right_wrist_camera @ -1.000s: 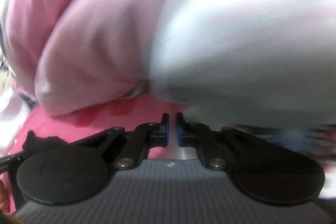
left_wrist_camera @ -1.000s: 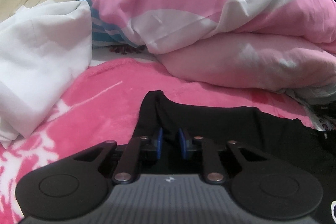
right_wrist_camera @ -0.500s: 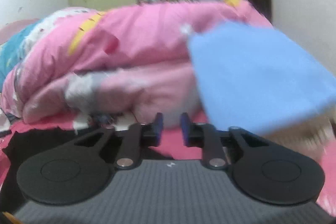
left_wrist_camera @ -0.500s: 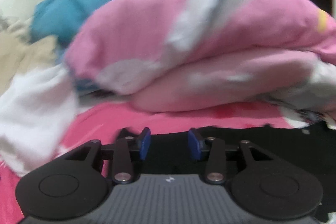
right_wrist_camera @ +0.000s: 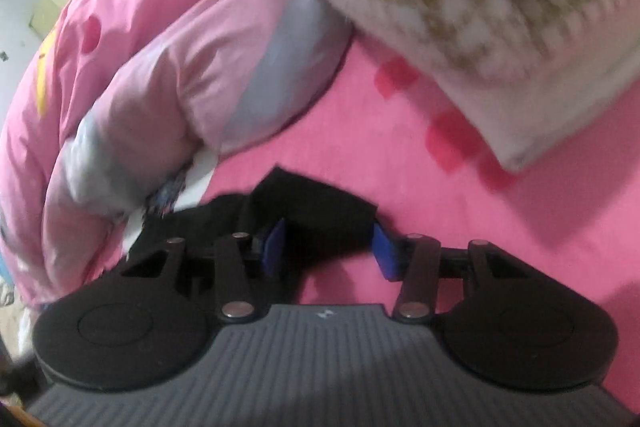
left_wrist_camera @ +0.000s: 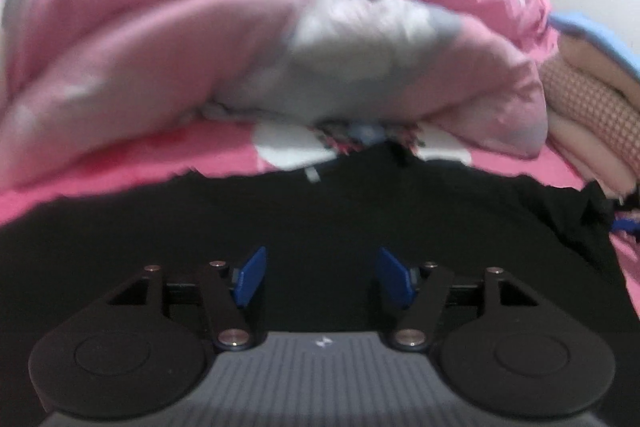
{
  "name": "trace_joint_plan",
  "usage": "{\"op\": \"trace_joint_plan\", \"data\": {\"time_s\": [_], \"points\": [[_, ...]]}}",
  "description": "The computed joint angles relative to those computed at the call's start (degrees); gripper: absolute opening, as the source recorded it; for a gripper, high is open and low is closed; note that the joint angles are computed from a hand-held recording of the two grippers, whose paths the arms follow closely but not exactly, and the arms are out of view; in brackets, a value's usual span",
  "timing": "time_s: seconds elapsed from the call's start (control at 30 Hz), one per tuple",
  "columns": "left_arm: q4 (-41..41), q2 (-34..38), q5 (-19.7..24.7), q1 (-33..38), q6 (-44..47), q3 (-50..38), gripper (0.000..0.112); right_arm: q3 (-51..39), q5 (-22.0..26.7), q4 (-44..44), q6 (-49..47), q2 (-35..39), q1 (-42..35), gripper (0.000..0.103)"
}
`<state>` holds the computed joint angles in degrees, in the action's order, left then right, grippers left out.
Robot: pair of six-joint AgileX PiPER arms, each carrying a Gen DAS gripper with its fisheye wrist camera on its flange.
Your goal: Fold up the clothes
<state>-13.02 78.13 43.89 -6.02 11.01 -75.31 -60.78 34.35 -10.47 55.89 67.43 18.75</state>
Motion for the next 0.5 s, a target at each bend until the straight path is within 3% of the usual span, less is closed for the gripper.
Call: {"op": "trace_joint_plan", "data": {"time_s": [0.07, 0.13, 0.33, 0.43, 0.5], "points": [[1.0, -0.6, -2.3, -1.1, -1.7, 2.7, 0.066, -1.8, -1.2, -2.2, -0.3, 2.1, 0.2, 0.005], [1.0, -2.2, -5.8, -1.6, -1.6, 6.2, 0.067, -4.3, -2.2, -3.6, -2.1, 4.2, 0.5, 0.004], [-6.2, -2.7, -6.8, 1.4, 2.3, 7.8, 0.068, -12.4, -7.4, -11.3, -16.6, 10.6, 13.9, 0.004], [-6.5, -2.8, -7.0, 1.4, 2.7, 8.1, 0.068, -14.9, -3.0, -12.8, -30.2, 12.2, 24.1, 0.007], [-6.5, -2.9, -7.1, 1.3, 2.8, 8.2, 0.071, -15.3, 1.4, -12.2, -37.3, 11.9, 30.0, 0.014]]}}
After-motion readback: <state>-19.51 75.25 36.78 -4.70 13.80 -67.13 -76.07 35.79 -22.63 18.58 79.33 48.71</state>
